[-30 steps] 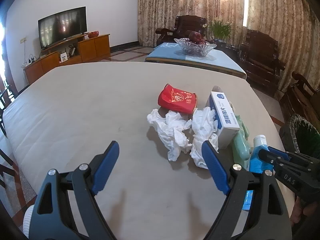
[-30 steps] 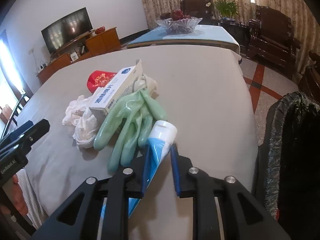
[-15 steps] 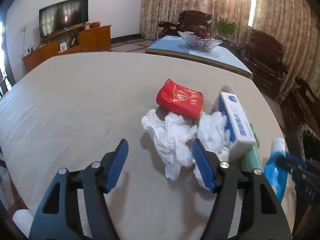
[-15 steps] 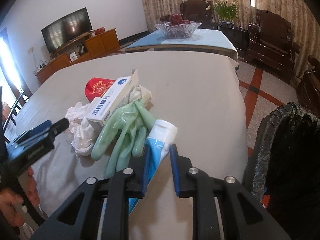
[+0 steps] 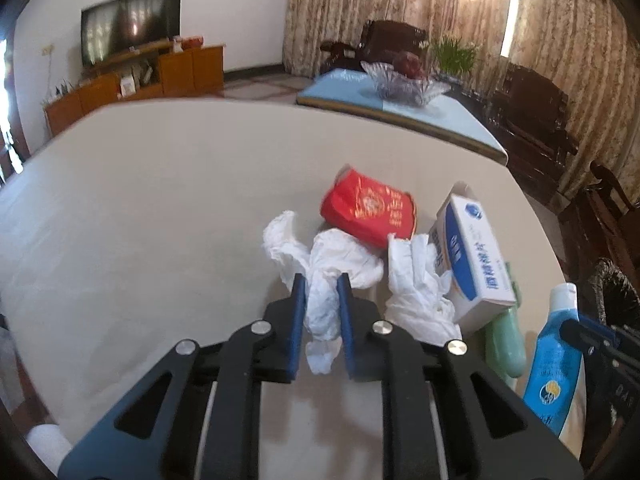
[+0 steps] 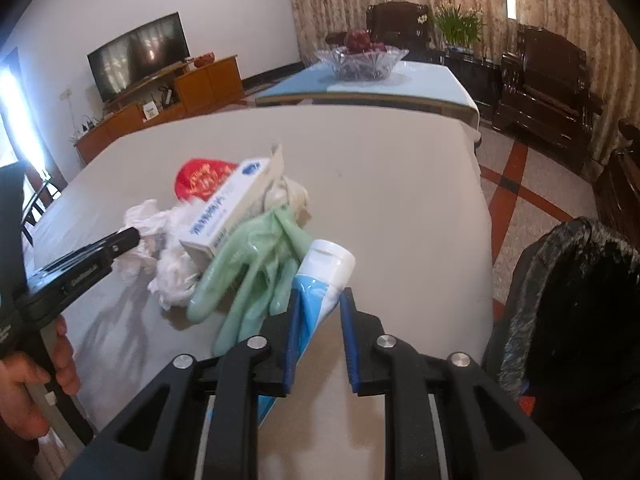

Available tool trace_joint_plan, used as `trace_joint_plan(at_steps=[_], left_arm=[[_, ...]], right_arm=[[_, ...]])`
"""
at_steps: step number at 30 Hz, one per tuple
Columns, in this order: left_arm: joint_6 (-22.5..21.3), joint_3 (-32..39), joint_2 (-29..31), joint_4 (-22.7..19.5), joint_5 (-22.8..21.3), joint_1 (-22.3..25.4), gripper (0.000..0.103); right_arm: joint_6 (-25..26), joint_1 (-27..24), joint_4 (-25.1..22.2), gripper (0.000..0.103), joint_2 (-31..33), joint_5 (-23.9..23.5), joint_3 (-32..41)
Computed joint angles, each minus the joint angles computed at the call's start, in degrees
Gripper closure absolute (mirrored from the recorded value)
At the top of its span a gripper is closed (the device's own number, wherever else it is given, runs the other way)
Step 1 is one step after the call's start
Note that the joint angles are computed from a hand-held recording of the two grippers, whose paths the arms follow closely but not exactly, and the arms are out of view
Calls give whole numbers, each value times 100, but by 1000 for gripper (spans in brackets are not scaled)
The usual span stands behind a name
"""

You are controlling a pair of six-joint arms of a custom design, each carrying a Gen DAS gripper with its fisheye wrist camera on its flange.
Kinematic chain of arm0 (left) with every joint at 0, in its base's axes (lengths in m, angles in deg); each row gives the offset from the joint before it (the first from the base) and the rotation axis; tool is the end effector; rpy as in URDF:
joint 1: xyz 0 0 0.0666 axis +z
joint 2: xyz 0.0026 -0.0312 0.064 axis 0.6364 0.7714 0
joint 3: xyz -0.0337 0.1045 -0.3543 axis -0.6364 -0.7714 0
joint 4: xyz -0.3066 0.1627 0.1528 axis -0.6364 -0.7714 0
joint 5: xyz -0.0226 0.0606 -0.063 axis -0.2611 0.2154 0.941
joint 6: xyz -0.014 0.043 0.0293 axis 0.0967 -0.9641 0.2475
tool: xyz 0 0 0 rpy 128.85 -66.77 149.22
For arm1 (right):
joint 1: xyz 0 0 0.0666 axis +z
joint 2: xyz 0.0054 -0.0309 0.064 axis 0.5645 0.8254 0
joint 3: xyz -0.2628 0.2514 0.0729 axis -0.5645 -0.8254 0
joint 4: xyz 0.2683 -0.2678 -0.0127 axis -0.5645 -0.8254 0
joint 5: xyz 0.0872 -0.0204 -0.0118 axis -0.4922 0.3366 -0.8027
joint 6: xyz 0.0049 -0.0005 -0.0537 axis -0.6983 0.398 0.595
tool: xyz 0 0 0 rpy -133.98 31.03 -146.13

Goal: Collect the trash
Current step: 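Grasp white tissues with the left gripper while the right carries the blue tube, then open both grippers over the bin to drop the tube and tissues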

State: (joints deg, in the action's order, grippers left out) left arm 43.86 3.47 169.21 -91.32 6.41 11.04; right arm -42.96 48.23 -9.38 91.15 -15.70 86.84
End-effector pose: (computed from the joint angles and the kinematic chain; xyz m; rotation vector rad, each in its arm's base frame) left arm 0.4220 -0.2054 0.3453 -0.6230 2.2336 0.1752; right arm 0.5227 0.1407 0.3643 -0.6472 2.3427 0.4459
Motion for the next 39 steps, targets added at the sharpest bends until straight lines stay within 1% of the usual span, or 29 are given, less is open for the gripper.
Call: trace_joint_plan(at_steps=[3, 6, 10, 12, 20, 27, 32, 39], left_arm=[[45, 170, -93, -405, -417, -179, 88], [74, 348, -163, -691, -768, -378, 88], [84, 638, -140, -959, -859, -568, 88], [74, 743, -119, -1011, -865, -655, 88], [-45, 1037, 55, -872, -778, -920, 89], [-260, 1316, 249, -674, -715, -1089, 89], [-499, 1614, 484, -529, -625, -1210, 89], [-979, 2141, 981, -133, -380, -1441, 89]], right_arm=[[34, -19, -18, 84, -101, -92, 25], [62, -49, -46, 84, -196, -190, 68], [59, -77, -36, 84, -338, -276, 69], [57, -94, -39, 84, -385, -305, 93], [88, -201, -46, 84, -701, -370, -7], [77, -395, -21, 84, -951, -426, -92], [122, -588, 2, 84, -1135, -471, -200], [213, -1099, -94, 84, -1236, -438, -192]])
